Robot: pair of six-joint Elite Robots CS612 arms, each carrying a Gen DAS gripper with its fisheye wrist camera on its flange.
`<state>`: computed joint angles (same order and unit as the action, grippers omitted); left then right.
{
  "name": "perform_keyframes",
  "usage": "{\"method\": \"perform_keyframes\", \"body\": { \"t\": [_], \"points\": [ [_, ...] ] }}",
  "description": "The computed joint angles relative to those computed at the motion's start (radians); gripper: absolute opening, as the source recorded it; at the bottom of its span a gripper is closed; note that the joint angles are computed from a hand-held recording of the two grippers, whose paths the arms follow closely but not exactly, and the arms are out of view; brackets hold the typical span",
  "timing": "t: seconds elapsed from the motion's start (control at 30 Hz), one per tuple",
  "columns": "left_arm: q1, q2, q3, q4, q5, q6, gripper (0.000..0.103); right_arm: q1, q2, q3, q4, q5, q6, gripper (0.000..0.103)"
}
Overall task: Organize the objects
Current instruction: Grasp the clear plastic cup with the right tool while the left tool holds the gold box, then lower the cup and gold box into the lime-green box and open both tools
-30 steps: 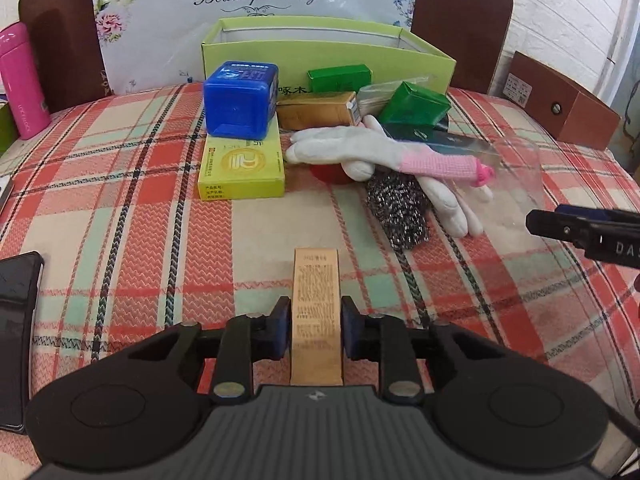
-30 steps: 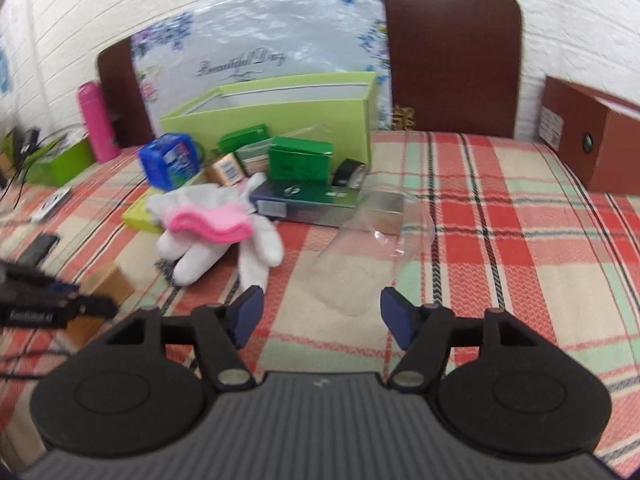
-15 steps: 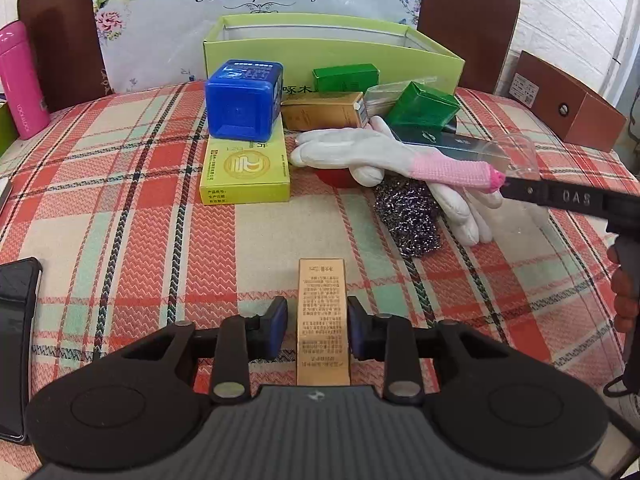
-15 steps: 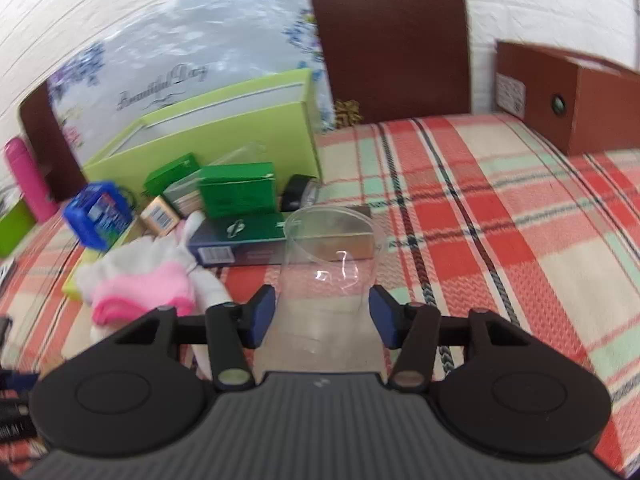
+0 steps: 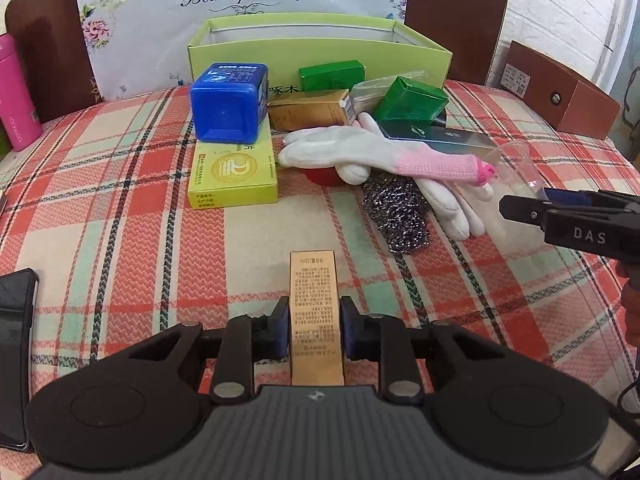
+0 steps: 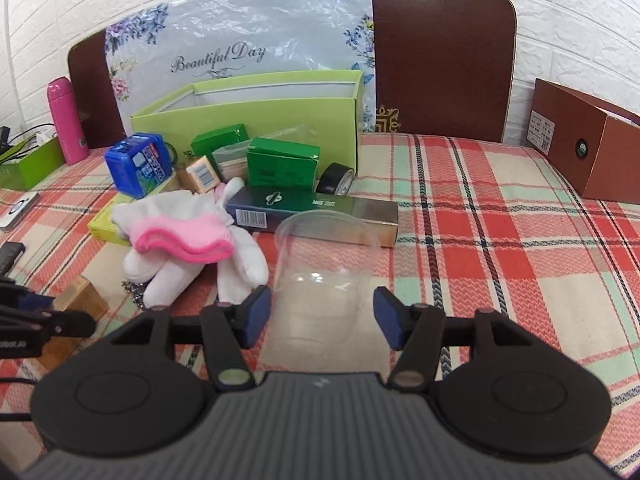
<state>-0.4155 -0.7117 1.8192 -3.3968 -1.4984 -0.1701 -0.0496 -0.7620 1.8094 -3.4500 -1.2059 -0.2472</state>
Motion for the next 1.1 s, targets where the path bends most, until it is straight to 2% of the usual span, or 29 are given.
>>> {"method": "perform_keyframes", "body": {
  "t": [0.3,0.37,0.57,0.7,0.93,1.1],
  "points": [
    [-0.003,0.004,-0.002,-0.004,0.003,0.022,0.028,0.004,0.006,-0.009,0.018,-0.016,0.015,0.061],
    [-0.003,0.004,-0.002,-0.006,0.005,0.012,0.025,0.004,0.007,-0.012,0.029,-0.012,0.009,0.052],
    [0.003,-0.008,0.003,-0.030,-0.016,0.004,0.025,-0.005,-0.006,0.006,0.014,0.030,0.002,0.048],
    [0.007,-0.022,-0.006,-0.091,-0.038,0.052,0.025,-0.014,-0.022,0.012,-0.038,0.061,0.011,0.048],
    [0.017,-0.018,-0.100,-0.158,-0.020,0.111,0.025,-0.011,-0.023,-0.057,-0.080,0.146,0.029,0.048],
    [0.028,0.013,-0.218,-0.118,0.039,0.117,0.025,0.005,0.010,-0.168,-0.038,0.176,0.059,0.048]
  ]
}}
